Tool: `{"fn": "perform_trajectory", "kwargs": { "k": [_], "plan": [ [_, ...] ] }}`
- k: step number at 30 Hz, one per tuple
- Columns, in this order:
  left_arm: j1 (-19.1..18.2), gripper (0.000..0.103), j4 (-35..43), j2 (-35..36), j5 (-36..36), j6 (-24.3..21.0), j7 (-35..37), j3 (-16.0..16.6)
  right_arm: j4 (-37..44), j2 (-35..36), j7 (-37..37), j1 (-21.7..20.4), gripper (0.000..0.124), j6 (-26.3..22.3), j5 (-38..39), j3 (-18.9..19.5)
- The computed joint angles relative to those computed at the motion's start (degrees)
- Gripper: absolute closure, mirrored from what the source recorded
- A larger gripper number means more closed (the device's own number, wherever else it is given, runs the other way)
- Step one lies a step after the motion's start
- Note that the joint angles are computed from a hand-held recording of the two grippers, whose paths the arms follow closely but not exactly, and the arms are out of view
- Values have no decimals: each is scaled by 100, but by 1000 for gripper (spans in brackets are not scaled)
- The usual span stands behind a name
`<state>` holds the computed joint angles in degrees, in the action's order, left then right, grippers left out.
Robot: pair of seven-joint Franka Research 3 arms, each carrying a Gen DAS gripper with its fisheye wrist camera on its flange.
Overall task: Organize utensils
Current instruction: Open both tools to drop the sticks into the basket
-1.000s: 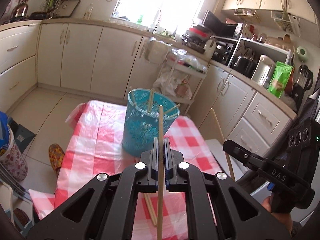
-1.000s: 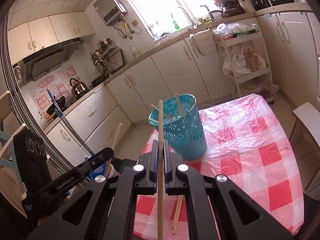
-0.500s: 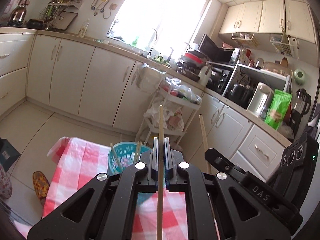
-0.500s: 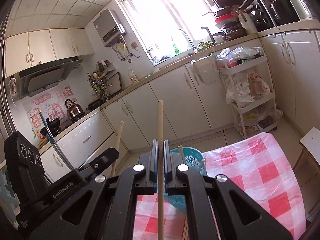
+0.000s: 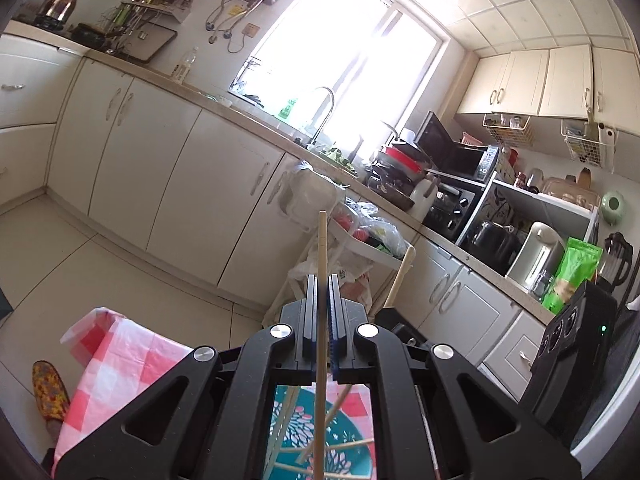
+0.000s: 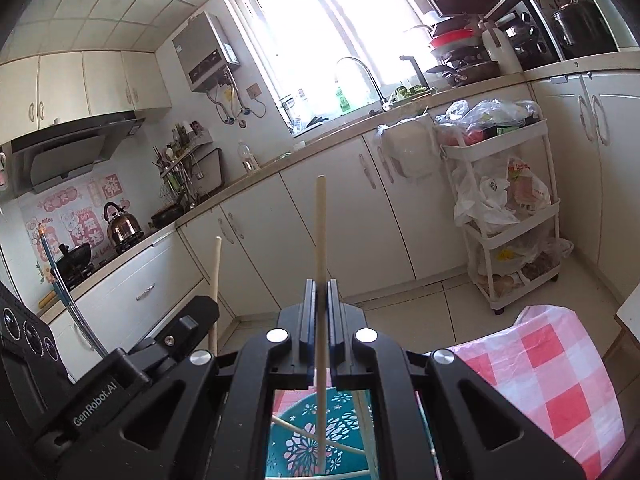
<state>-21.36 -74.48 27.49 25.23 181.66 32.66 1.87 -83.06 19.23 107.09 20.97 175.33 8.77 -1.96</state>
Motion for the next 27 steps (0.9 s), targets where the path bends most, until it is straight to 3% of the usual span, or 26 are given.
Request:
{"fn": "perform_trajectory", "kwargs": {
  "k": [5, 13, 17, 21, 23, 24, 26, 27],
  "plan": [
    [-50, 98, 288, 294, -51, -138, -104, 88, -46, 26, 28, 115, 118, -226, -271, -146],
    [-642, 98, 227, 356, 416, -131, -1008, 1008, -247, -63, -138, 46, 118, -607, -487, -24],
    [-491, 98, 29, 234, 619, -215, -1032, 777, -315, -121, -304, -92, 118, -871, -333, 143],
    [-375, 98, -444, -100, 813, -242, -1036, 586, -724, -460, -290, -176, 113, -788, -193, 188],
    [-411, 88, -814, -393, 999, -303, -1123, 601, -1150, -795, -199, -185, 95, -553, -217, 154],
    [-432, 83, -1039, -591, 1137, -396, -1152, 591, -1335, -953, -79, -159, 92, -473, -320, 104],
    [-685, 57, -1433, -971, 1713, -574, -1578, 832, -1838, -1369, 49, -204, 92, -283, -408, 115],
    [-808, 51, -1675, -1216, 2042, -731, -1786, 913, -2103, -1588, 149, -234, 91, -203, -496, 128]
  ]
}}
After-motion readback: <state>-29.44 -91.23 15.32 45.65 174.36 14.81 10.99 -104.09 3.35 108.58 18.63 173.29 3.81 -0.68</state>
